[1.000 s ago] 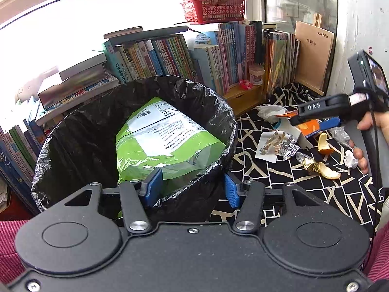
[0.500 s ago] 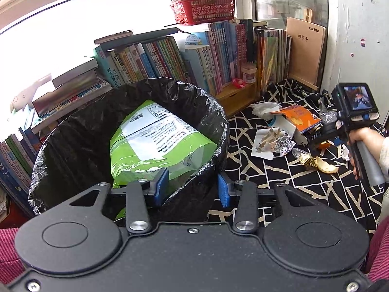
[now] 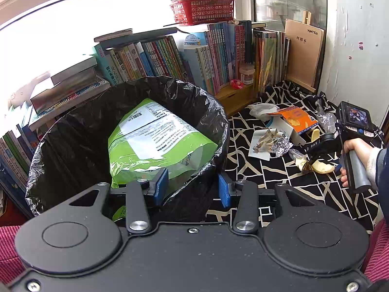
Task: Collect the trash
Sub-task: 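Lower the right tool onto the bread slice and close on it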
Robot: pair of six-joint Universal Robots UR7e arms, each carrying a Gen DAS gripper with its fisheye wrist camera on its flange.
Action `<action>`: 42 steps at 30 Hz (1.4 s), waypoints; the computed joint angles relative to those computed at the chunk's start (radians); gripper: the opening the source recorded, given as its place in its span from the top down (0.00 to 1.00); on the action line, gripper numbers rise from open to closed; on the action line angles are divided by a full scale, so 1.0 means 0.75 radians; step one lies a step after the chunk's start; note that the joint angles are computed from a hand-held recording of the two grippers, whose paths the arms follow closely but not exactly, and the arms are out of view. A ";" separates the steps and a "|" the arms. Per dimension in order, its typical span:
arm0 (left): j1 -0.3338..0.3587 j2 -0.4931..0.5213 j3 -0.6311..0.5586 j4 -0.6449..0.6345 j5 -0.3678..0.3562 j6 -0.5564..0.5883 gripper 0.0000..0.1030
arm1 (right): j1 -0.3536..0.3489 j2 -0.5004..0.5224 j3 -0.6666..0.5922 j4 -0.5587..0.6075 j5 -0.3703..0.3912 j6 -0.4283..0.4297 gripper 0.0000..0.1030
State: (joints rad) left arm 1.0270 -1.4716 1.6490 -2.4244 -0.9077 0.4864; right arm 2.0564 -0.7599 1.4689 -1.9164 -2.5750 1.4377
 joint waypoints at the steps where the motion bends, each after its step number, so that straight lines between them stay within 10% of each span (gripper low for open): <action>1: 0.000 0.000 -0.001 0.001 0.000 -0.002 0.60 | -0.008 -0.008 0.021 -0.040 0.020 0.004 0.15; 25: 0.006 0.002 -0.007 0.031 -0.004 -0.024 0.60 | 0.060 0.125 -0.184 0.205 -0.110 -0.022 0.40; 42: 0.006 0.006 -0.010 0.029 -0.003 -0.026 0.60 | 0.126 0.210 -0.230 0.011 -0.320 -0.414 0.42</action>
